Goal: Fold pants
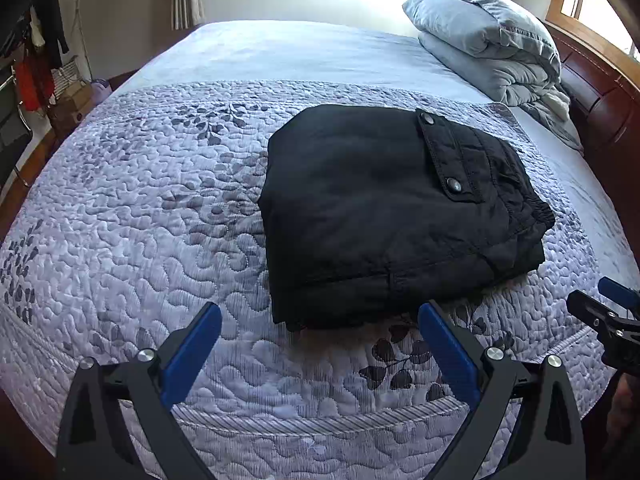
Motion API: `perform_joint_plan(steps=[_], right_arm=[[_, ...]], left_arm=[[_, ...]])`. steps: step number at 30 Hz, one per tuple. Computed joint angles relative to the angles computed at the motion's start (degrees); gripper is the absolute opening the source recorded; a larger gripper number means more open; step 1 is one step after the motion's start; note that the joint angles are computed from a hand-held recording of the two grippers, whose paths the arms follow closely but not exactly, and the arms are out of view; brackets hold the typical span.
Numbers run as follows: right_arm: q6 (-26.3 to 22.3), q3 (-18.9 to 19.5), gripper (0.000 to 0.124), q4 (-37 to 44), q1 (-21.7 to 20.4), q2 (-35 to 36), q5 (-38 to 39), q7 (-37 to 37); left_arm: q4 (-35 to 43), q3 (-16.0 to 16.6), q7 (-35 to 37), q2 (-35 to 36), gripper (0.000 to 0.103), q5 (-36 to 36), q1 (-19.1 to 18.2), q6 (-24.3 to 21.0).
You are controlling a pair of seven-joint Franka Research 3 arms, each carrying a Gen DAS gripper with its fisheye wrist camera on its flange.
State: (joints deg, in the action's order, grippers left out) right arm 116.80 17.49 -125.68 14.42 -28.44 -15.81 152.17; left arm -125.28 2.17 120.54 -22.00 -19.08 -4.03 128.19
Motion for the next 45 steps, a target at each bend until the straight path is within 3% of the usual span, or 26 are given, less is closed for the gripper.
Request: perform_joint_plan(steps=[45], right_arm=[[0.7,-0.4,0.097,0.0,0.2,1.1,-0.4,-0.5]], left_arm=[[0.3,-0.4,0.8,1.0,0.099,-0.4,-0.1,0.7]])
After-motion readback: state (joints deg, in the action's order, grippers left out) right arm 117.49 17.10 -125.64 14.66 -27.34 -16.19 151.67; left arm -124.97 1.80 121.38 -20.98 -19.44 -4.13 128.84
